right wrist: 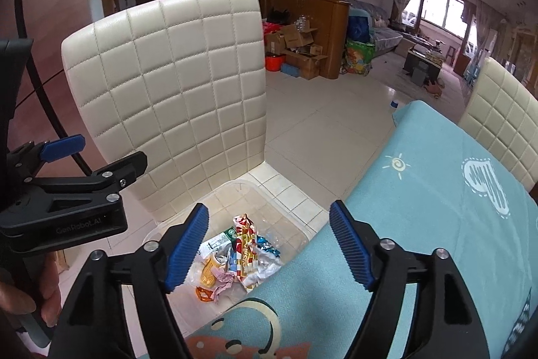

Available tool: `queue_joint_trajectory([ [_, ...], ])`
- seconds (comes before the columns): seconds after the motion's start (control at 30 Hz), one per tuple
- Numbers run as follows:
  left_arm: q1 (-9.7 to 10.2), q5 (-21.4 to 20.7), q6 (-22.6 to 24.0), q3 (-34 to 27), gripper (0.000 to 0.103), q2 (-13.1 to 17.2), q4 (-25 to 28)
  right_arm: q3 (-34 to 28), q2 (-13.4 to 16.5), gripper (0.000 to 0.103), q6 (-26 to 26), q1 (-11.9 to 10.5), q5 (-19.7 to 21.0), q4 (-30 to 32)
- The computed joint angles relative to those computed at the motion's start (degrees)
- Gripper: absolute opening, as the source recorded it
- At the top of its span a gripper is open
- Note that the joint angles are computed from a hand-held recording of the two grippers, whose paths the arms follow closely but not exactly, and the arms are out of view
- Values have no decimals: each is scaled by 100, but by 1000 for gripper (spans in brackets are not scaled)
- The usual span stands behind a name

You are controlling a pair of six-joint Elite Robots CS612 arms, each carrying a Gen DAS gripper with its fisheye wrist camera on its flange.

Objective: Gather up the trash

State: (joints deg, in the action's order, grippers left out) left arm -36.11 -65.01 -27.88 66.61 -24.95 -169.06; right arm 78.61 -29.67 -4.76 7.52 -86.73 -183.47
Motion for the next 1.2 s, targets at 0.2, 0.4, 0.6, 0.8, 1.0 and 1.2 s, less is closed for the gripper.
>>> queue_joint_trajectory([
  [0.2, -63, -33, 24, 114, 99, -87, -208, 241, -172, 82, 299, -44, -246, -50],
  [0.4, -185, -149, 192, 200, 99, -164, -445, 628, -430, 83, 725, -118, -575, -129],
  [0.6, -336, -371, 384, 189, 99, -212, -607, 1095, -695, 83, 972, -204, -968, -283],
  [0.8, -542, -515, 736, 90, 99, -200, -764, 1602, -959, 83, 1210, -336, -1332, -588],
  [1.0, -728, -774, 1002, -28, 99, -199, -891, 2039, -1189, 83, 1420, -486, -1642, -871],
  [1.2, -914, -795, 1338, -102, 99, -197, -1061, 2390, -1376, 83, 1553, -622, -1884, -1196],
])
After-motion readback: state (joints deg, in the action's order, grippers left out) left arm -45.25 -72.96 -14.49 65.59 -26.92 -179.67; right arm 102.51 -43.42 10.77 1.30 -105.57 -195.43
